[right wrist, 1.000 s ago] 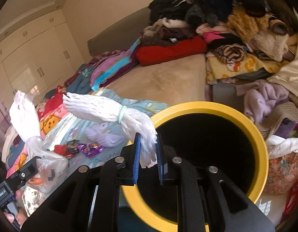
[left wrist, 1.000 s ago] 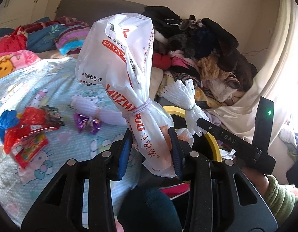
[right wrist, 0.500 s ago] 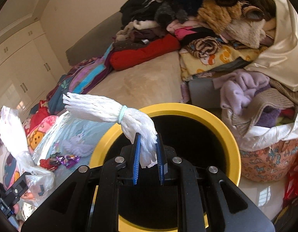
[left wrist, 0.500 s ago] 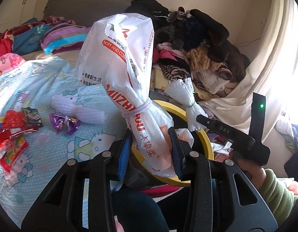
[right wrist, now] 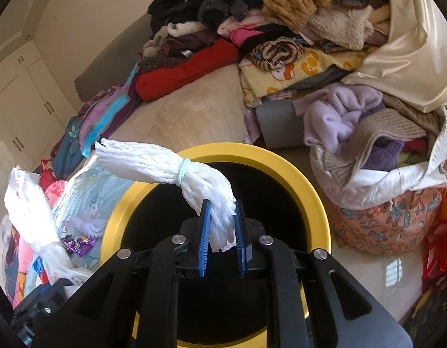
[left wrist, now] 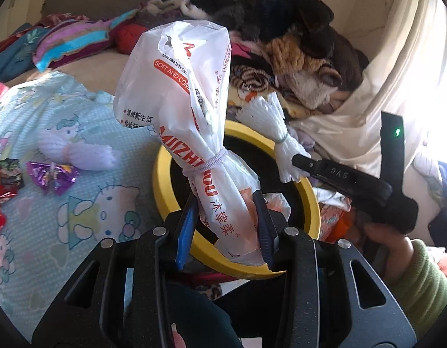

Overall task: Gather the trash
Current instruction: 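Carry both items over the yellow bin and open both grippers to drop them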

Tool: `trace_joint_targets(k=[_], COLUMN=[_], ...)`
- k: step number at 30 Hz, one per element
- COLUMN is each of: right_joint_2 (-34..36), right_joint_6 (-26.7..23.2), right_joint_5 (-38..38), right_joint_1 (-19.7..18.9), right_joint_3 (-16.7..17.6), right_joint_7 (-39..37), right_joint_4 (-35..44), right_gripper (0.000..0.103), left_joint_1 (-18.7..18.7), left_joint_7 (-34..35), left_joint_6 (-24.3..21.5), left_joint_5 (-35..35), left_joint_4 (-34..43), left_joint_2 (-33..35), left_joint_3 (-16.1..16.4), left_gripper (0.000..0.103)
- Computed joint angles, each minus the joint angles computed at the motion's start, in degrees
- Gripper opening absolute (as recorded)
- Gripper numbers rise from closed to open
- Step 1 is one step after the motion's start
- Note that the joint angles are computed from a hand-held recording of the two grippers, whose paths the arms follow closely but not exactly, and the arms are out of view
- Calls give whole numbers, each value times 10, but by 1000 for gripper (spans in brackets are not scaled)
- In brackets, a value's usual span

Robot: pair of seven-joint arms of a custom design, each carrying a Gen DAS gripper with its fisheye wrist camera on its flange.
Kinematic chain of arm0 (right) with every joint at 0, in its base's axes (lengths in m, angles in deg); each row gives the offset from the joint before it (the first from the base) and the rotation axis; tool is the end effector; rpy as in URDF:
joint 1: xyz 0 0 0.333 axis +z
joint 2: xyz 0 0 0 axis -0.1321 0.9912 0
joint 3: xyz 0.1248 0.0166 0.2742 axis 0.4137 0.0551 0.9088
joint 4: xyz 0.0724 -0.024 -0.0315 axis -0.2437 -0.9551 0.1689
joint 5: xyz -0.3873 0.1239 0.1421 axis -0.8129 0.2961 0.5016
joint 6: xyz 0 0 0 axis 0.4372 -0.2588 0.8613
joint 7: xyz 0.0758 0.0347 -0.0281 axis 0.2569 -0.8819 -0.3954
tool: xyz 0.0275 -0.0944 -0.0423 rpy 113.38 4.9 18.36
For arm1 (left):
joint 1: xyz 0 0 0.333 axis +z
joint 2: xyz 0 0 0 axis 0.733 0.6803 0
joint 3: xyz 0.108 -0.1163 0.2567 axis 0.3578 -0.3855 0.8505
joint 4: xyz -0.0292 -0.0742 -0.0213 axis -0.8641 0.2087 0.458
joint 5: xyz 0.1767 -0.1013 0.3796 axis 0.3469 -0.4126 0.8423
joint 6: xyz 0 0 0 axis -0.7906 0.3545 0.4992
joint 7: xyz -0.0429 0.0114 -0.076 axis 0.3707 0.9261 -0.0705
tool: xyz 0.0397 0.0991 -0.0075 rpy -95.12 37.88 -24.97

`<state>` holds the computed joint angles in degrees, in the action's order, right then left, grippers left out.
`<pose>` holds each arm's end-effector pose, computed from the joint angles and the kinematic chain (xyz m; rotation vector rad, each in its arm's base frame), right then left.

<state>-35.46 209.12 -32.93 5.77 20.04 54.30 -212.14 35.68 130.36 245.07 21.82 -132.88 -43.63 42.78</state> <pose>0.5629 0.0615 0.4792 -1.5928 1.6982 -0.2885 0.4765 -0.2913 0.4782 -1.8296 1.8397 -1.1392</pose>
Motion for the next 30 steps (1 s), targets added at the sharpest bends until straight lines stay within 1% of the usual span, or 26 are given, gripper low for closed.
trace_joint_targets(k=[5,8,9,10,11,12,13,14,16,17,18,20,22,24,26,30], right_joint_2=[7,9,9,9,9,8,9,9,8,7,5,1,-4,-8,-13,-24], right_joint_6=[-9,-9,-8,-7,-4,-1,0,3,9,14,18,31,41,51,60,71], right_joint_5=[-14,-15,-16,-18,-21,-19,-18,-22,-23,-25,-25,-21,-9,-3,8,34], right_joint_1=[-8,-10,-10,-12,-13,-13,-13,-15,-15,-14,-12,-4,6,17,30,56], right_joint_3=[2,3,3,3,4,4,3,4,4,5,5,4,1,0,-4,-11], right_joint_7=[18,24,26,28,35,36,36,42,44,44,42,30,11,-8,-34,-81], right_joint_4=[4,4,4,4,3,2,2,2,0,-2,-4,-8,-12,-14,-16,-20], right_gripper=[20,24,28,31,37,41,42,44,45,45,45,50,54,58,61,65], left_joint_1=[-2,-2,-3,-3,2,9,10,9,35,59,78,99,114,121,131,164], left_joint_7=[8,7,6,3,-6,-21,-25,-26,-61,-91,-115,-145,-165,-178,-190,-219], left_joint_6=[-6,-6,-3,1,5,8,14,24,32,33,33,34,32,31,31,30], left_joint_5=[7,15,15,16,25,40,42,40,72,101,124,150,168,176,184,199], left_joint_4=[21,31,33,34,32,31,27,21,14,10,7,0,-6,-14,-20,-37], left_joint_2=[24,36,39,41,40,38,35,31,20,11,3,-10,-22,-35,-46,-77], left_joint_3=[3,5,7,8,6,1,2,4,-16,-36,-51,-67,-78,-82,-90,-115], left_gripper=[31,35,40,50,56,65,72,75,87,90,92,92,92,92,92,92])
